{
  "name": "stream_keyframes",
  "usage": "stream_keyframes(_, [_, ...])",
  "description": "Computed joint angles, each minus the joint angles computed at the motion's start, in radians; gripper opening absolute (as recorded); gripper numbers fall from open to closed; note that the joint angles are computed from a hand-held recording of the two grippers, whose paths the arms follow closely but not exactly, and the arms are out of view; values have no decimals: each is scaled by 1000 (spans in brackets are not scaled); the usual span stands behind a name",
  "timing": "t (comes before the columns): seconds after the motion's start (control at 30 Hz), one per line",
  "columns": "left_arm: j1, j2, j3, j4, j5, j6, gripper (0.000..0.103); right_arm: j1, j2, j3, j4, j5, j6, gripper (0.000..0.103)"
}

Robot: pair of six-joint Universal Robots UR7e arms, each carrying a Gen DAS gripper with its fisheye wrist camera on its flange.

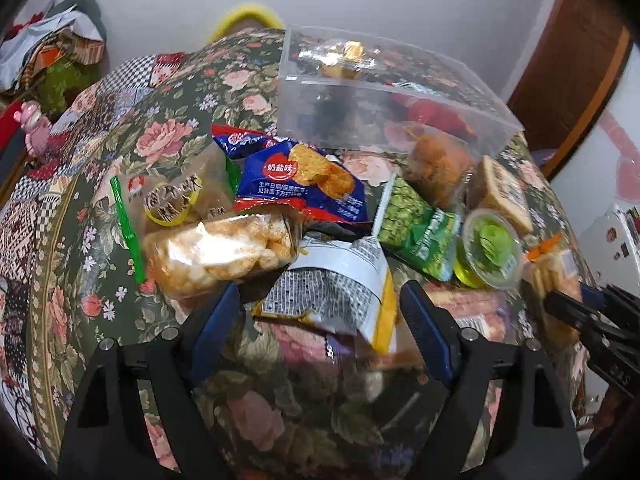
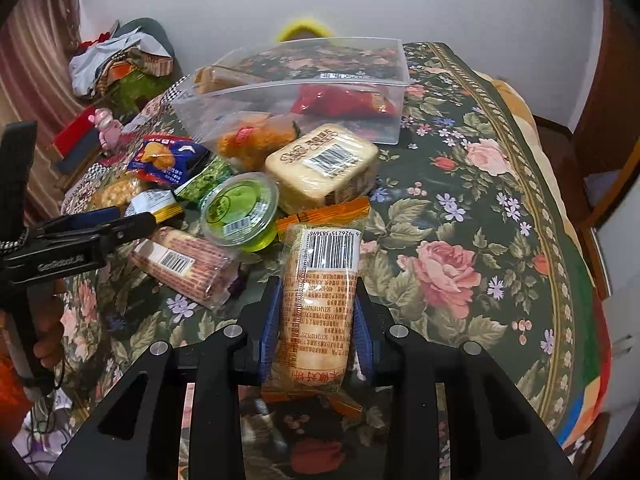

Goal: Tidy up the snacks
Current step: 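Grasp a tall cracker pack with the right gripper while the left grasps a white-and-yellow bag, then lower the cracker pack and white-and-yellow bag into the clear box and release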

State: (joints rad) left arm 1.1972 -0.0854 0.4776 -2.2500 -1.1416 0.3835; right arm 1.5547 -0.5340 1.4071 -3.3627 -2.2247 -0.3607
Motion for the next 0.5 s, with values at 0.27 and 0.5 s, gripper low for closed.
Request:
stream_keyframes(0.27, [9,119,-235,174,-39,-73,63,-6,0,-9,7,10,0,30])
stream_keyframes(0.5, [1,48,-85,75,-26,-32,48,-7,-4,-12,-3,16,-13,30])
